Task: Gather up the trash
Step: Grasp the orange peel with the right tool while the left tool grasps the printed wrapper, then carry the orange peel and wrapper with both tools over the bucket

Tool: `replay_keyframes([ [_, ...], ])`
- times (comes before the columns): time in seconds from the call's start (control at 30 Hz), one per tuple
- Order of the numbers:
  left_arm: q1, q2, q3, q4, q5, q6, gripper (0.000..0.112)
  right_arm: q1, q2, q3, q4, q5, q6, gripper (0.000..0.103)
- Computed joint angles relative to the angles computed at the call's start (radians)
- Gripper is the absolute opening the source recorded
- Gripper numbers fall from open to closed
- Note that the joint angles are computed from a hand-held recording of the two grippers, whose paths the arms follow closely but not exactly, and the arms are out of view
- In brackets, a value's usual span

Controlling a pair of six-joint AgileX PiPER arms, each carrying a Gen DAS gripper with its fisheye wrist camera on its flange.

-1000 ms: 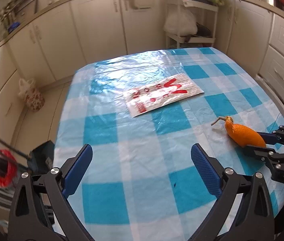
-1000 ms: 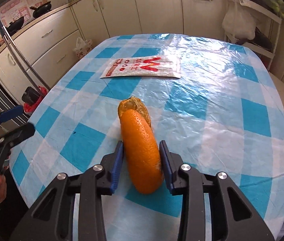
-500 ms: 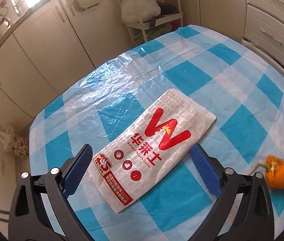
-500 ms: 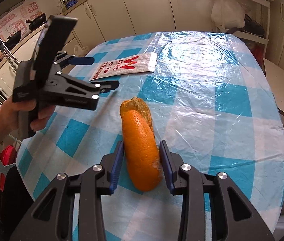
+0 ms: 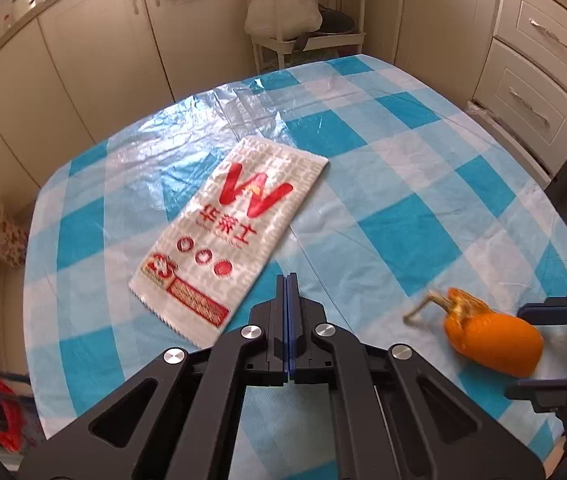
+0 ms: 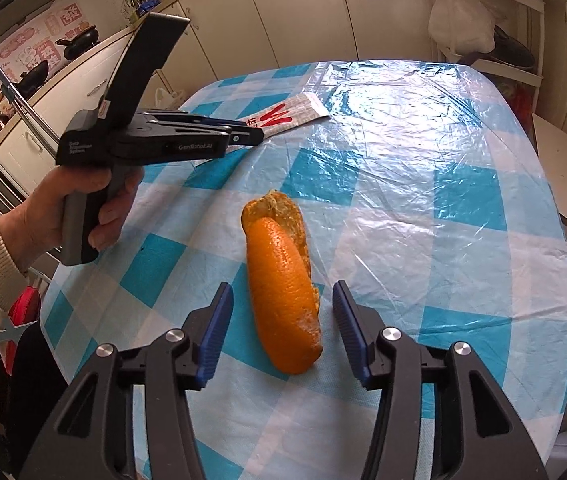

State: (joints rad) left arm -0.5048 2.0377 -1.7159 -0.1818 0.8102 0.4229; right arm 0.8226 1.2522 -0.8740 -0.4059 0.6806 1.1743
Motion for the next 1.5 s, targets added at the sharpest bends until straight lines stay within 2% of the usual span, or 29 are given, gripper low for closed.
replay_keyframes([
  [0.13,0.003,-0.08,0.101,0.009,-0.011,0.022,0.001,0.023,-0.002,-0.001,-0.021,0.015,0.037,0.051],
  [0.2,-0.007,-0.082,0.088,0.094,-0.028,-0.011,0.01,0.033,-0.007,0.003,-0.029,0.021,0.058,0.051],
  [0.27,-0.011,-0.036,0.003,0.147,-0.018,-0.042,0.067,0.044,-0.019,0.011,-0.033,0.017,0.085,0.051],
  [0.3,-0.015,-0.025,-0.017,0.193,-0.057,-0.066,0.074,0.047,-0.026,0.021,-0.034,0.008,0.096,0.051],
  [0.33,-0.013,0.007,-0.07,0.199,-0.056,-0.059,0.078,0.054,-0.029,0.024,-0.037,0.006,0.107,0.052],
  [0.4,-0.009,0.097,-0.226,0.177,0.038,-0.017,0.079,0.062,-0.027,0.023,-0.047,0.008,0.116,0.052],
  [0.43,-0.014,0.131,-0.277,0.186,0.058,-0.005,0.079,0.064,-0.025,0.02,-0.048,0.009,0.115,0.053],
  [0.57,-0.039,0.23,-0.397,0.234,0.096,0.05,0.085,0.026,-0.022,0.022,-0.019,-0.014,0.072,0.054],
  [0.6,-0.037,0.237,-0.397,0.228,0.076,0.066,0.087,0.012,-0.022,0.026,-0.009,-0.023,0.058,0.054],
  [0.67,-0.02,0.28,-0.477,0.182,0.124,0.089,0.09,-0.004,-0.026,0.037,0.004,-0.04,0.041,0.054],
  [0.7,-0.003,0.319,-0.556,0.139,0.192,0.092,0.089,-0.014,-0.025,0.038,0.013,-0.048,0.027,0.055],
  [0.77,0.034,0.369,-0.659,0.027,0.304,0.112,0.07,-0.02,-0.023,0.036,0.022,-0.054,0.011,0.055],
  [0.8,0.049,0.368,-0.658,-0.024,0.325,0.124,0.064,-0.023,-0.023,0.035,0.026,-0.055,0.003,0.056],
  [0.87,0.049,0.319,-0.562,-0.045,0.274,0.135,0.045,-0.027,-0.02,0.03,0.031,-0.055,-0.009,0.056],
  [0.9,0.046,0.301,-0.527,-0.049,0.257,0.133,0.039,-0.03,-0.018,0.027,0.033,-0.055,-0.016,0.056],
  [0.97,0.038,0.274,-0.484,-0.038,0.242,0.116,0.014,-0.03,-0.019,0.027,0.032,-0.053,-0.014,0.057],
  [1.07,0.033,0.214,-0.38,-0.025,0.202,0.091,0.006,-0.032,-0.016,0.022,0.032,-0.048,-0.013,0.057],
  [1.2,0.054,0.104,-0.196,-0.069,0.157,0.08,0.004,-0.006,-0.013,0.012,0.004,-0.027,0.02,0.057],
  [1.37,0.085,-0.141,0.189,-0.167,0.058,0.077,0.004,0.035,-0.02,0.004,-0.051,0.009,0.081,0.057],
  [1.5,0.149,-0.32,0.472,-0.352,0.019,0.111,0.004,0.063,-0.012,-0.005,-0.086,0.044,0.119,0.057],
])
